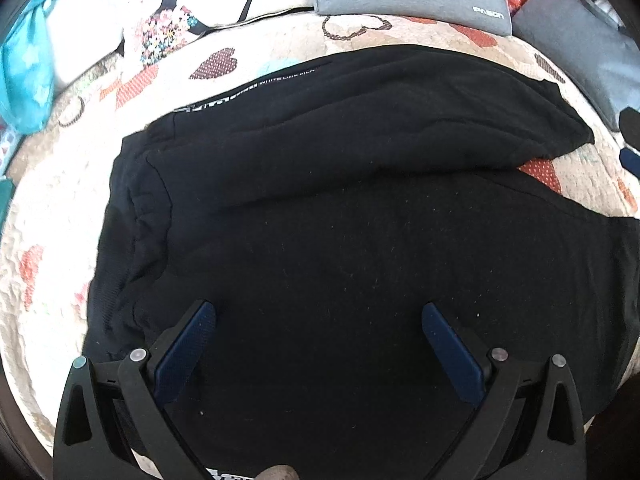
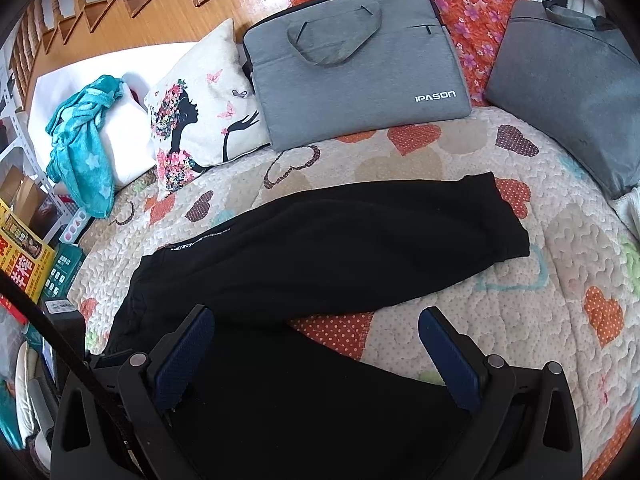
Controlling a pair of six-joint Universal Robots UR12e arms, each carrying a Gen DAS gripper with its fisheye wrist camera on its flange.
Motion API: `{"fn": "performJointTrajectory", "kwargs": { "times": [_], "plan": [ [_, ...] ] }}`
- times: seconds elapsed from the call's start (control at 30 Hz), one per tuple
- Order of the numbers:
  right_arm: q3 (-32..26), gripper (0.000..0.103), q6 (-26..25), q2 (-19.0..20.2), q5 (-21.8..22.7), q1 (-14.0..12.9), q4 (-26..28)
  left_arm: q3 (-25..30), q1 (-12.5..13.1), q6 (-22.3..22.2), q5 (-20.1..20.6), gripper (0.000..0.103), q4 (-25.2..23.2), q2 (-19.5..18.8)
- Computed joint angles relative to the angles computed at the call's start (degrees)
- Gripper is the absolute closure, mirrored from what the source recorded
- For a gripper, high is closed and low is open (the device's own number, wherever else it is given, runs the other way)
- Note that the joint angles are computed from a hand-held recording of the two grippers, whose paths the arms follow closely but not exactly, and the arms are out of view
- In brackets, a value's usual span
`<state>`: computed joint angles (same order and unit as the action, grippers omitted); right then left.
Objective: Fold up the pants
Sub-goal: 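Position both grippers over the black pants waistband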
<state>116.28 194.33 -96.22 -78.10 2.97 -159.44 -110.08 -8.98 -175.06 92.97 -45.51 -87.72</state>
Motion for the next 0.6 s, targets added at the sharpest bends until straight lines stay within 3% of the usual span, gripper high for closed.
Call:
{"fn": "performJointTrajectory", "kwargs": {
  "times": [0.33, 0.6],
  "plan": [
    [0.15, 0.0, 0.61, -0.05, -0.12, -0.19, 0.3, -2.5, 1.92, 0.47, -5.42, 0.0, 2.03, 1.37],
    [0.05, 0.0, 0.85, 0.13, -0.15, -0.32, 1.16, -1.78, 1.77, 1.39, -5.33, 0.0, 0.63, 1.2]
  ]
}}
